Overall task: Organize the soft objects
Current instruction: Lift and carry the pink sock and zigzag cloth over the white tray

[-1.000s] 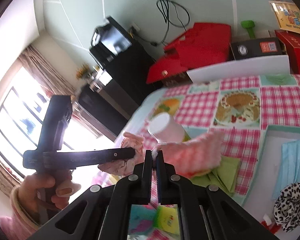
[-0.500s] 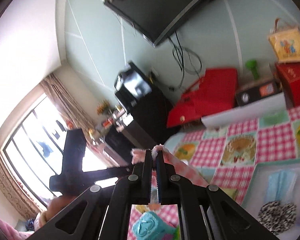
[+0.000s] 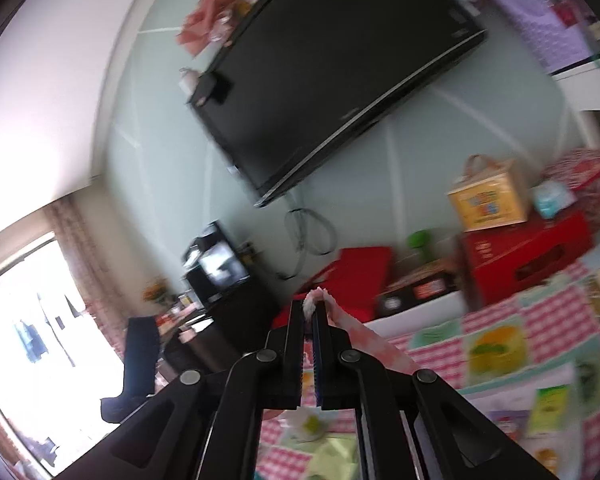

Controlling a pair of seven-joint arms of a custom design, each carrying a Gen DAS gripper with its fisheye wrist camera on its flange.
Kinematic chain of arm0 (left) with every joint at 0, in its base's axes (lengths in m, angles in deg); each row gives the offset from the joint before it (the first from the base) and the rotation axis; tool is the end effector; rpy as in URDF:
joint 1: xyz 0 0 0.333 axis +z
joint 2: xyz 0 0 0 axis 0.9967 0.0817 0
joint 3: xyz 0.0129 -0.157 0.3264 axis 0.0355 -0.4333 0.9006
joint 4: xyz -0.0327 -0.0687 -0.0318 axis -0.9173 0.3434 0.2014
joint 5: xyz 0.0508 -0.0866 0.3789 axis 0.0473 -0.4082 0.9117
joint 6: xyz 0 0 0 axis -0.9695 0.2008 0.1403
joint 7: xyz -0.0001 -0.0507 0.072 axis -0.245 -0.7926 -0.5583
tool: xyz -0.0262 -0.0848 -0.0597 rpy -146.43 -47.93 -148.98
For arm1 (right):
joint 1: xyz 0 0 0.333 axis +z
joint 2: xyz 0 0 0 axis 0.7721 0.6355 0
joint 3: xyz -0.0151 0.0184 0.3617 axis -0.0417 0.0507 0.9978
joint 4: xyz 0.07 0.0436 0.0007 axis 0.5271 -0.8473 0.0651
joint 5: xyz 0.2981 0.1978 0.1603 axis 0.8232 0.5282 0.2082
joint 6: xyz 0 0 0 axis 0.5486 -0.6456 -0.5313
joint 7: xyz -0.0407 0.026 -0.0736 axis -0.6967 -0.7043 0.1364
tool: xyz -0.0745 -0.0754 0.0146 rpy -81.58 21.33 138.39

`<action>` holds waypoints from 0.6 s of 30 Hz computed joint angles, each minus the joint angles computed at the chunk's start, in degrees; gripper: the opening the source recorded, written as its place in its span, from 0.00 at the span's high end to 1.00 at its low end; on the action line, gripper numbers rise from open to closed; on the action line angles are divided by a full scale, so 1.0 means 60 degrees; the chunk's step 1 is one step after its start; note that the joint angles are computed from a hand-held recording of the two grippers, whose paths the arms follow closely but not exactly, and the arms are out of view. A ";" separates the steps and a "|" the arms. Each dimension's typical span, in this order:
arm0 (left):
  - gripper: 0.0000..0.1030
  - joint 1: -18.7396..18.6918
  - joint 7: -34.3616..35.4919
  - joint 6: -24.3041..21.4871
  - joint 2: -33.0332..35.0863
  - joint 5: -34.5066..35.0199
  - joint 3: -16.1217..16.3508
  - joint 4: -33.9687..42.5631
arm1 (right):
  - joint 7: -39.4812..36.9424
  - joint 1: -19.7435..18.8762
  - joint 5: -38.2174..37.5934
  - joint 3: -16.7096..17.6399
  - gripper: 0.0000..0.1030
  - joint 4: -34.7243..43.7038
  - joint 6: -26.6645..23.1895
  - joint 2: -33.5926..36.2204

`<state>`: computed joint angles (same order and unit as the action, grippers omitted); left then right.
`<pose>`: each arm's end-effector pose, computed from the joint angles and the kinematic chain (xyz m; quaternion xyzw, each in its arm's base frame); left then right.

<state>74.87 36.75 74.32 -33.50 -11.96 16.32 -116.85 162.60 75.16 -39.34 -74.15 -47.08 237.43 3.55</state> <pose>0.5200 -0.2137 0.6537 -0.6323 0.6718 -0.3500 0.1628 0.4587 0.3045 0.6268 -0.5060 0.5062 -0.1286 0.6864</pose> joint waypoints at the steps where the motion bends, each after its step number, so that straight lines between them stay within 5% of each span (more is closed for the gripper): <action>1: 0.90 -0.0074 0.0068 -0.0041 0.0165 -0.0030 -0.0056 0.0140 | -0.0425 0.0013 0.0572 0.0028 0.96 -0.0159 -0.0094 -0.0131; 8: 0.90 -0.0462 0.0251 -0.0116 0.1182 -0.0145 -0.0321 0.0812 | -0.2151 -0.0208 0.3028 0.0198 0.96 -0.0656 -0.1093 -0.0604; 12: 0.90 -0.0583 -0.0046 0.0061 0.1629 -0.0497 -0.0353 0.0906 | -0.2352 -0.0351 0.3426 0.0188 0.96 -0.0627 -0.1666 -0.0536; 14: 0.90 -0.0655 -0.0336 0.0101 0.1862 -0.0243 -0.0362 0.0944 | -0.2105 -0.0347 0.3245 0.0075 0.96 -0.0556 -0.1967 -0.0415; 18: 0.90 -0.0741 -0.0529 -0.0092 0.2237 -0.0016 -0.0378 0.1097 | -0.0008 -0.0383 0.0974 -0.0461 0.96 -0.0393 -0.2567 -0.0086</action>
